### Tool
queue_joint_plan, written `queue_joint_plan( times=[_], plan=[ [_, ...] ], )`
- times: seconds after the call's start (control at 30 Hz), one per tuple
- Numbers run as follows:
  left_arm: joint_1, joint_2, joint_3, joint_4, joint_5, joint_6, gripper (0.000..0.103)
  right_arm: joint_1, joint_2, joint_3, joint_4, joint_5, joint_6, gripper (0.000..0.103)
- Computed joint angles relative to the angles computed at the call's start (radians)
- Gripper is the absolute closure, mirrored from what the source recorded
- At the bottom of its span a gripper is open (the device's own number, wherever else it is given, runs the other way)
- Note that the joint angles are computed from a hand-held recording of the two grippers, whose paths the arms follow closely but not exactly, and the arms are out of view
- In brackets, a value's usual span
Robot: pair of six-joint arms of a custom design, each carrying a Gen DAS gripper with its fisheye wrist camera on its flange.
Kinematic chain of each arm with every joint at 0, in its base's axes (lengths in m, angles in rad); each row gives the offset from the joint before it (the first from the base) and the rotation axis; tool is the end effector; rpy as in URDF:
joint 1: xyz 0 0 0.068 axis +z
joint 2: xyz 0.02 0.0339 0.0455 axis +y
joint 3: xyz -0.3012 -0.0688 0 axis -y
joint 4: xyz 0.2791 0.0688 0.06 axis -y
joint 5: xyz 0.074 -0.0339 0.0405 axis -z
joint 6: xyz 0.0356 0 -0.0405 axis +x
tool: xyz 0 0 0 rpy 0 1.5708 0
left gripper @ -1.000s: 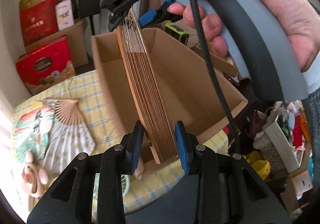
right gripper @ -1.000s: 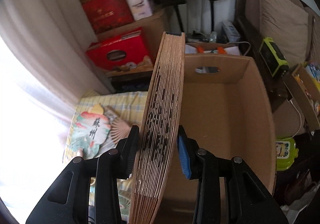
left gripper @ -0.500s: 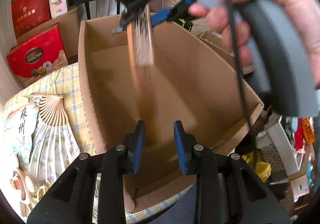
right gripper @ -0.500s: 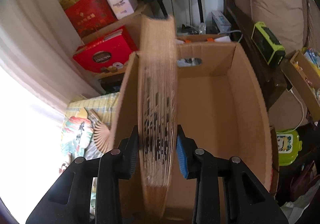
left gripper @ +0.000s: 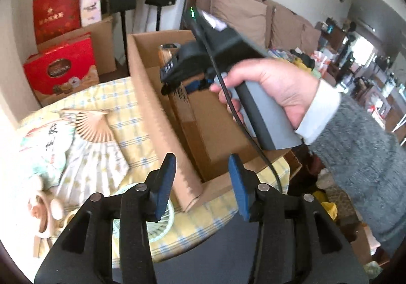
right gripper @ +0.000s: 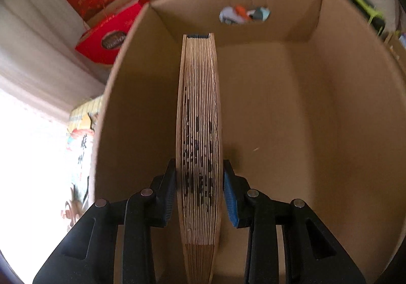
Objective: Organize objects
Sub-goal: 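Carry the wooden fan with the right gripper over the cardboard box, then lower the wooden fan into the box and open the right gripper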
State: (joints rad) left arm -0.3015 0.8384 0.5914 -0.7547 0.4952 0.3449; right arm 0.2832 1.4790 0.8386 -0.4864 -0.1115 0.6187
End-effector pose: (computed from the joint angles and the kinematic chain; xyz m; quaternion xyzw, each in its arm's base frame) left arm 0.1484 -0.0639 0.2387 0.3608 0.8605 -0.2293 0.2772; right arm 0.2860 0.0874 0.1960 0.1505 0.9623 0.1447 0.1742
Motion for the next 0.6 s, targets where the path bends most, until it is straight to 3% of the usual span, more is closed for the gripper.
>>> queue_joint_plan(
  times=[0.4,0.53,0.6],
  plan=[
    [0.192,0.056,0.003,-0.042,0.064,0.121,0.062,-0.010,0.107,0.020,0.082,-0.048,0.080,0.069],
    [0.218,0.075,-0.004,-0.040,0.062,0.139,0.062,-0.042,0.134,0.011,0.125,-0.128,0.078,0.066],
    [0.235,0.087,-0.007,-0.036,0.062,0.150,0.058,-0.053,0.130,0.006,0.123,-0.137,0.065,0.059]
  ],
)
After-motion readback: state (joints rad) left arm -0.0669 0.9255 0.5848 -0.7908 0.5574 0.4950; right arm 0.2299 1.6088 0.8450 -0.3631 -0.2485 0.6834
